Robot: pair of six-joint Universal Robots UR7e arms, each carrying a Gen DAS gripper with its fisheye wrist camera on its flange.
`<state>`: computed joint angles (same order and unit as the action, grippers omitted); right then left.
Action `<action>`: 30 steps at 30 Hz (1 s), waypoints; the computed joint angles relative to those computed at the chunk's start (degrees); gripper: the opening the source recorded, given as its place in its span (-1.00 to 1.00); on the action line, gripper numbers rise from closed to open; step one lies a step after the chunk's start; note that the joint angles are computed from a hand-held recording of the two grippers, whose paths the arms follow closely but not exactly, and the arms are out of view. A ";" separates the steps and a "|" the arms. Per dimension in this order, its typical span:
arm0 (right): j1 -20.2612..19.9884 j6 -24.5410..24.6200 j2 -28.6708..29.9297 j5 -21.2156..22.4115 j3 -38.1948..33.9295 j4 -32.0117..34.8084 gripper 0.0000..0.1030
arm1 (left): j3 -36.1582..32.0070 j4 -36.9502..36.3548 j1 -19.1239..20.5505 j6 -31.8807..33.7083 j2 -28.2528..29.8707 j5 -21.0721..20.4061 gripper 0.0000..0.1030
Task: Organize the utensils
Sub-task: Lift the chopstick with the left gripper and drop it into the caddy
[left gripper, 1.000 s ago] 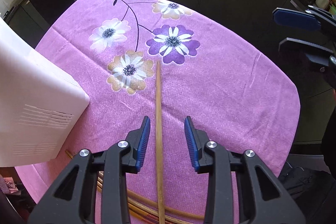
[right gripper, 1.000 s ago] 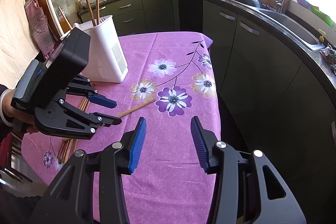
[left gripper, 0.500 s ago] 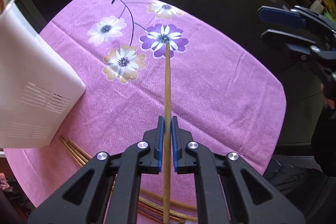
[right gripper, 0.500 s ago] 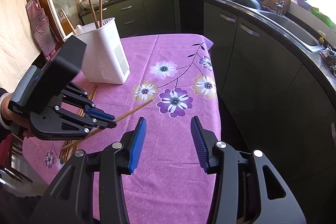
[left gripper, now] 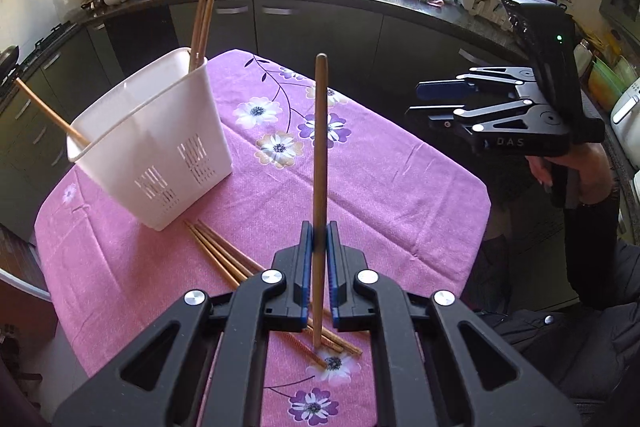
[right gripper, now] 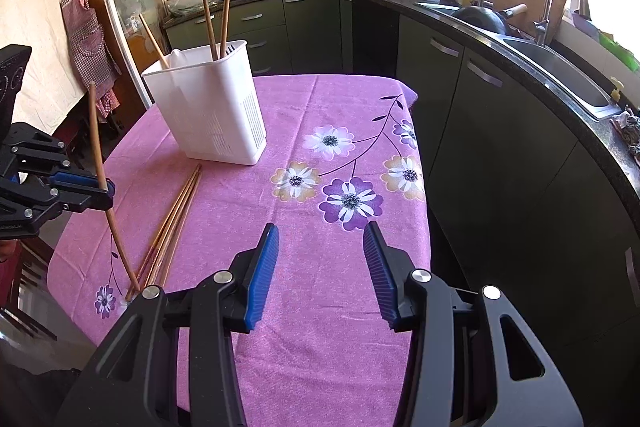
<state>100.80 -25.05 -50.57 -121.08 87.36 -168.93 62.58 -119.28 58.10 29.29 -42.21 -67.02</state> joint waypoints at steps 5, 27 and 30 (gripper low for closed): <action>0.60 -0.37 0.88 -0.54 -0.71 0.69 -0.13 | 2.43 -3.30 0.69 -0.09 -2.18 -1.04 -0.87; 0.70 -0.73 1.72 -0.56 -1.75 1.83 -0.13 | -17.44 -0.46 -2.09 -4.09 2.64 -2.94 -0.87; 0.58 -0.71 1.59 -0.37 -1.57 1.74 -0.13 | -25.83 -1.12 -2.54 -3.86 6.64 -0.69 -0.87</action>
<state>101.38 -25.77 -48.98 -121.45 85.80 -167.18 36.75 -120.41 55.56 25.43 -35.58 -67.71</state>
